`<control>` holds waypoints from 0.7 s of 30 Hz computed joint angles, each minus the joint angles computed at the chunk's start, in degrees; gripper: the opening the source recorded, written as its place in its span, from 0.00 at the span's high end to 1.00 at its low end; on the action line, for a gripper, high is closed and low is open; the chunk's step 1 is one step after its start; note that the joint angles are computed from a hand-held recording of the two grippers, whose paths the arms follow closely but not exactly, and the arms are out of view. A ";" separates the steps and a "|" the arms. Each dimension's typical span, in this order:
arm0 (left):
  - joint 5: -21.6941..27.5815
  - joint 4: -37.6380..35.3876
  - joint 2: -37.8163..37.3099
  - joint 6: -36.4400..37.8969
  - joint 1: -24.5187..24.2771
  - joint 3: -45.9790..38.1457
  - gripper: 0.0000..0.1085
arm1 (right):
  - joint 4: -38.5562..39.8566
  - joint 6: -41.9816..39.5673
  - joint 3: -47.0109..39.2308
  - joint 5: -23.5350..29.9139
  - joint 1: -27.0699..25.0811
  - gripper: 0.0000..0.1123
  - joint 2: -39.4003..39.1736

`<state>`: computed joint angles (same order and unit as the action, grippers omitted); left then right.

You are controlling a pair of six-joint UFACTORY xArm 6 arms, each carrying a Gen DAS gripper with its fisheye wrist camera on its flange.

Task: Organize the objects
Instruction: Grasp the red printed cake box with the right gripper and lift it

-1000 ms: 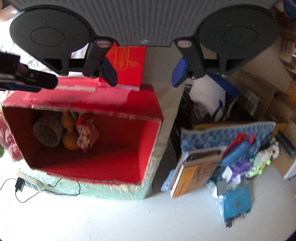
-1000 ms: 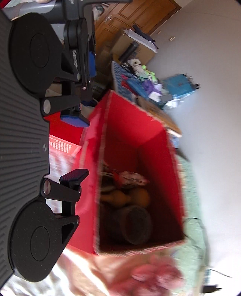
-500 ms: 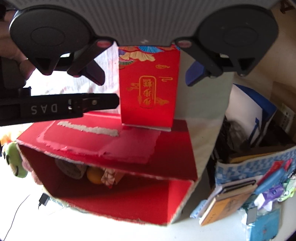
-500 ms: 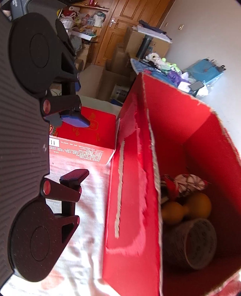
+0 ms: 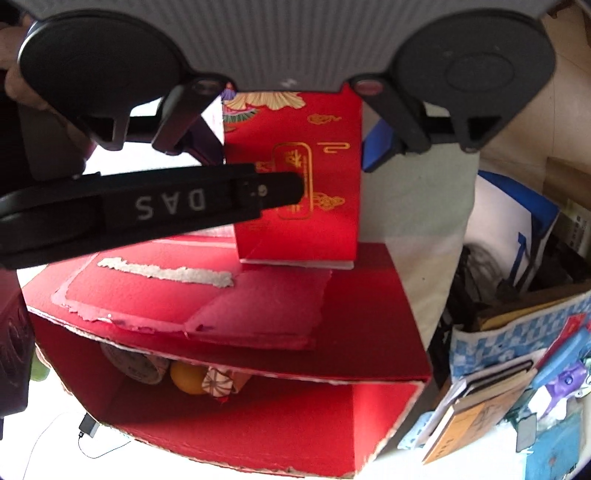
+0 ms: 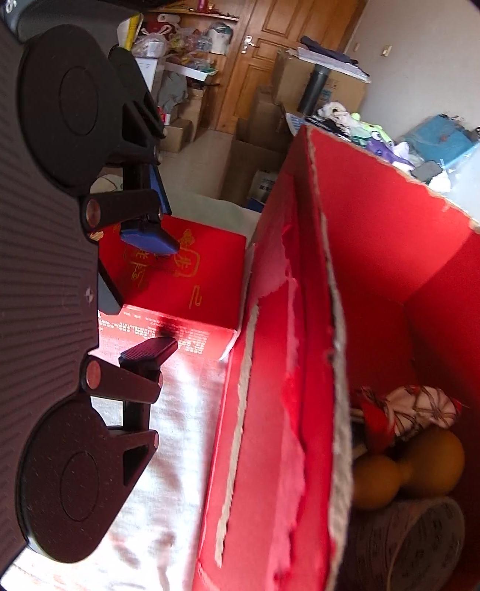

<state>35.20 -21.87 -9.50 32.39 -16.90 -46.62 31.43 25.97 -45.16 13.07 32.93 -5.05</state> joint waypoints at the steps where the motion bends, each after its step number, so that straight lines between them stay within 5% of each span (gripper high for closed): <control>1: -0.01 0.26 -0.06 -0.37 -0.03 0.04 0.27 | 0.46 -0.72 0.07 -0.06 0.03 0.50 -0.06; 12: 3.04 0.93 -7.47 -0.68 -3.67 2.72 0.28 | 4.05 -6.78 7.09 2.74 -0.91 0.53 -10.52; 15: 5.52 -1.07 -8.79 0.77 -6.41 2.40 0.35 | -2.39 -0.90 12.27 4.15 -2.15 0.53 -17.41; 21: 6.01 -3.24 -9.70 3.16 -14.98 2.55 0.36 | -20.20 17.58 24.18 10.24 -6.15 0.55 -35.77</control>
<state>41.22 -25.11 -19.20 35.55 -31.88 -44.07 11.24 43.55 -20.98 23.31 26.78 -40.82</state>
